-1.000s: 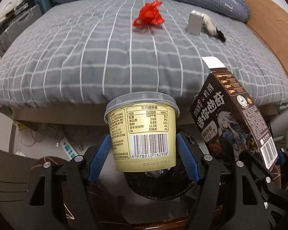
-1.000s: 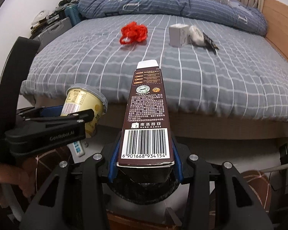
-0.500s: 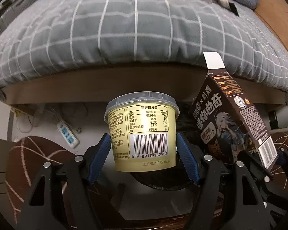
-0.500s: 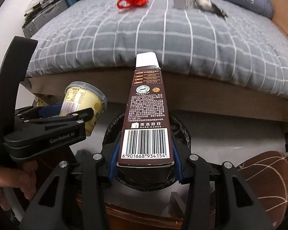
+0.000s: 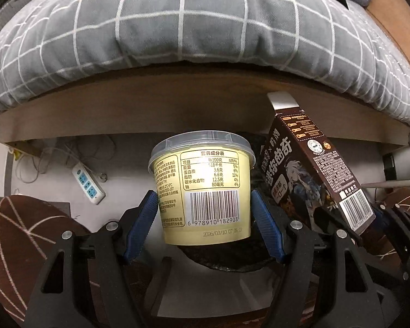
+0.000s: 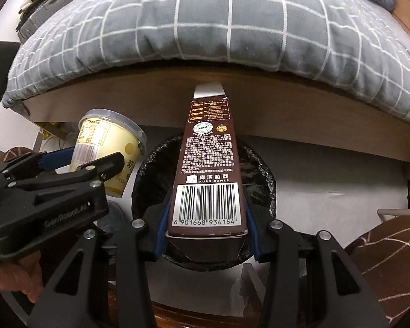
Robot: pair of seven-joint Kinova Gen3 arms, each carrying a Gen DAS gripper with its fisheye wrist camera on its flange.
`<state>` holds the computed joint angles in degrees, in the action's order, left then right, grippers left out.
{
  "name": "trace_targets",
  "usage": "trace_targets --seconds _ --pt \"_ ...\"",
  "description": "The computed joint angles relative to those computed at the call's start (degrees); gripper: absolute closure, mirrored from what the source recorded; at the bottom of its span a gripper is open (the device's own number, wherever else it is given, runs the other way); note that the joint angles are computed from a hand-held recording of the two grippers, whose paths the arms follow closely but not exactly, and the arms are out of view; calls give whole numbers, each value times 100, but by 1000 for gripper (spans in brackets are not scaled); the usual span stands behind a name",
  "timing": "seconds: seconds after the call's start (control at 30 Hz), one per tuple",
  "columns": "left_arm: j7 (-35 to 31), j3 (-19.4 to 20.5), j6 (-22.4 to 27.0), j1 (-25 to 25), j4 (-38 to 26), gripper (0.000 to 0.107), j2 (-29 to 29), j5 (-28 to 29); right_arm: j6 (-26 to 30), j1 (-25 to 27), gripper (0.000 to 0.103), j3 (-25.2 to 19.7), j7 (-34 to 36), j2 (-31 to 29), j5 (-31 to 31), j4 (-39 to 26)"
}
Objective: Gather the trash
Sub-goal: 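Open the right tool to drop the brown box while the left tool releases the cup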
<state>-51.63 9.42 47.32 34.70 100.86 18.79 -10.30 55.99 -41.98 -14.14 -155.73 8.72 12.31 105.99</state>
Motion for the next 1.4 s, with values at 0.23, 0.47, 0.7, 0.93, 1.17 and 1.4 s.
trace_targets --seconds 0.23,0.47,0.7,0.93,1.17,1.4 --pt "190 -58 -30 32 160 39 -22 -101 -230 89 59 56 388 302 -239 -56" --pt "168 -47 -84 -209 386 39 -140 56 -238 41 58 147 506 403 -296 -79" --pt "-2 -7 -154 -210 307 39 -50 21 153 -82 29 217 64 263 75 85" --pt "-85 47 -107 -7 5 39 191 63 477 12 14 109 -492 -205 403 477" --pt "-68 37 37 360 -403 39 461 -13 805 303 11 7 -909 -569 463 711" --pt "101 -22 148 663 -608 38 598 -163 855 630 11 -76 -1048 -826 518 881"
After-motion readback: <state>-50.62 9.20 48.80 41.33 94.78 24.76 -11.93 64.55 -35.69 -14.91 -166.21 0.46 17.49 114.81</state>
